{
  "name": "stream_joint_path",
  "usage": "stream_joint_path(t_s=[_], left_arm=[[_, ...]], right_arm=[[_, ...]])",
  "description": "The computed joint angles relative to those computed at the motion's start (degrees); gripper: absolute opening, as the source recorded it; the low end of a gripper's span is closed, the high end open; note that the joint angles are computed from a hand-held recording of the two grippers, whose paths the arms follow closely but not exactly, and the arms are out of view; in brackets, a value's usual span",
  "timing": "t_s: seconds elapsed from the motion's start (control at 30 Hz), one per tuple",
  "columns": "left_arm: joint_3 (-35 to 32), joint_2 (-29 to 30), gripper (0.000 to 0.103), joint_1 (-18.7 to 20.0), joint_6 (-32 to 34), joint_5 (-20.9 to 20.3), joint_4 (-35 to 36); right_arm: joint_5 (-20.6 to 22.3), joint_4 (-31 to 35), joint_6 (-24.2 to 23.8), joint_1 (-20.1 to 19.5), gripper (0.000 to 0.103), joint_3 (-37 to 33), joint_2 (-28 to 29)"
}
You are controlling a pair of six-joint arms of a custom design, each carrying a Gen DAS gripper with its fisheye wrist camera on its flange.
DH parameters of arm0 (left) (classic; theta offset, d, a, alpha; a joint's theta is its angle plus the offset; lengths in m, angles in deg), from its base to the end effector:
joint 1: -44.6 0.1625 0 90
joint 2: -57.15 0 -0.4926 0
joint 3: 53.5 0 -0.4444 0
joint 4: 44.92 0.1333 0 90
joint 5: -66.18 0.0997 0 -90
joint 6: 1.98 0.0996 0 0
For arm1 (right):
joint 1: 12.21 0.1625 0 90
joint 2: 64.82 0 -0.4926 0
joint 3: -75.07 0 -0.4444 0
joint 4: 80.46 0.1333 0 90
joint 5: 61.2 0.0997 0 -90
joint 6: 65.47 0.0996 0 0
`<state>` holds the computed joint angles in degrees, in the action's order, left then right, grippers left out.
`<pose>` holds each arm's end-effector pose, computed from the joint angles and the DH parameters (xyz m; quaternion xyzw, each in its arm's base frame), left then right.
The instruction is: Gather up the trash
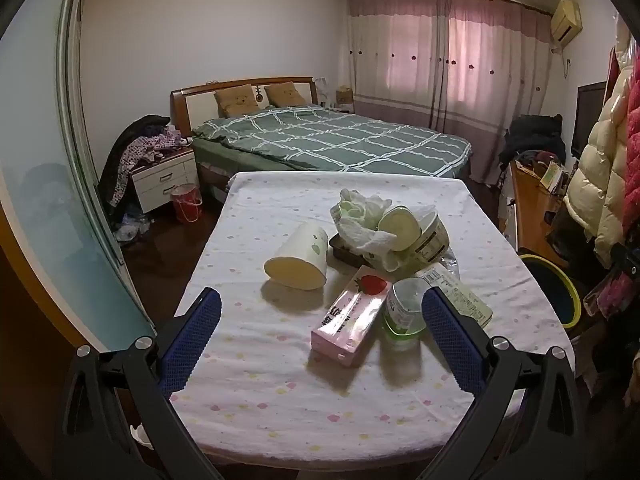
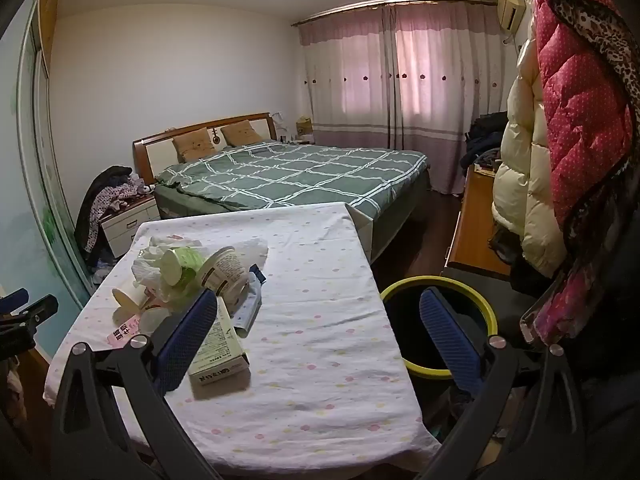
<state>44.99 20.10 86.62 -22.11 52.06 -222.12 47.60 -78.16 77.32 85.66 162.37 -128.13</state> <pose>-0.3706 -0.6434 0.0904 0.0520 0.7792 -0.4813 0.3981 0.1917 -0.6475 0.2908 0.2416 -0.8070 0.4686 0.2661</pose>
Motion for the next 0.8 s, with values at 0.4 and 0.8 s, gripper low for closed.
stream_joint_path(t_s=[0.4, 0.8], left_arm=[[-0.11, 0.44, 0.099, 0.02, 2.47, -0.24, -3.38], [-0.74, 0.73, 0.099, 0.27, 3.64, -0.15, -3.66]], right_arm=[[0.09, 0.75, 0.31, -0.07, 0.097, -0.65, 0.73], [-0.03, 0.74, 0.22, -0.21, 0.097, -0.66, 0.71]])
